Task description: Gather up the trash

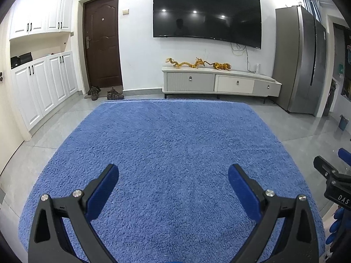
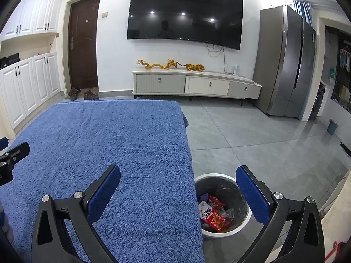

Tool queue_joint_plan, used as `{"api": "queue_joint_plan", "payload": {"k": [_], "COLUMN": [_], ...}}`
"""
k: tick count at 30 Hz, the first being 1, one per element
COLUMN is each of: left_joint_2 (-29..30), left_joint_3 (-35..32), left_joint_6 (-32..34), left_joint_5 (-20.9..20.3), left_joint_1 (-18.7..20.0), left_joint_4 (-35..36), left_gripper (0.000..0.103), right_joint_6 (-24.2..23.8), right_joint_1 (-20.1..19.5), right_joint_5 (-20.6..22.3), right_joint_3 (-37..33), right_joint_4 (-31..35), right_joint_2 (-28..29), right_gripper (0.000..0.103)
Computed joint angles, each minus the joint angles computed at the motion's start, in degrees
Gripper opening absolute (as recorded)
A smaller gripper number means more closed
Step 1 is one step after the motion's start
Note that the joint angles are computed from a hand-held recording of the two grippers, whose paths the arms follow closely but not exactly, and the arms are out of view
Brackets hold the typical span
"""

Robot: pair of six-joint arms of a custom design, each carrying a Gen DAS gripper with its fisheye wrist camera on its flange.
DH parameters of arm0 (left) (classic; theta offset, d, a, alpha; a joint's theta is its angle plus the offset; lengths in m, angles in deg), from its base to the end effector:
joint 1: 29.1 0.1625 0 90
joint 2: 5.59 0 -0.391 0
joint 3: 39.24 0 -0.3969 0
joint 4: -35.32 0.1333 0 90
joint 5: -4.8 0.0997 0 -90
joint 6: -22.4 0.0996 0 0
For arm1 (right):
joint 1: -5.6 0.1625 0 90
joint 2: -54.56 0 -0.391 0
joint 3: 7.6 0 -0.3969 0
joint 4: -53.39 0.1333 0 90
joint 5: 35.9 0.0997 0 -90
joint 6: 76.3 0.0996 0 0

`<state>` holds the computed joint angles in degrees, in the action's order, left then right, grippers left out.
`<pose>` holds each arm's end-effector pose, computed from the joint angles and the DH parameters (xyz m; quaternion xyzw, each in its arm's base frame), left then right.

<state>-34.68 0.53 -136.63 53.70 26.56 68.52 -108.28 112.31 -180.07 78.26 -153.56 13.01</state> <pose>-0.2402 -0.7039 0.1552 0.2781 0.8269 -0.4019 0.2781 0.2407 -0.6190 0.2224 0.0500 -0.7647 0.4739 0.4337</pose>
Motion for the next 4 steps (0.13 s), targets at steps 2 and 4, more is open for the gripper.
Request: {"api": "queue_joint_plan", "payload": {"k": [2, 4], "left_joint_2": [-0.3, -0.5], "left_joint_3": [0.3, 0.5], "left_joint_6": [0.1, 0.0], "left_joint_5": [-0.1, -0.1], "left_joint_1": [0.0, 0.0], "left_joint_4": [-0.4, -0.6], "left_gripper": [0.101, 0.101], "right_joint_6": [-0.3, -0.7], "right_joint_1": [0.0, 0.0], "right_joint_5": [0.3, 0.7], "right_joint_3": [0.1, 0.2], "right_joint_4": [-0.6, -1.1], "right_joint_2": [0.1, -0.1], "right_gripper": [0.103, 0.103]}}
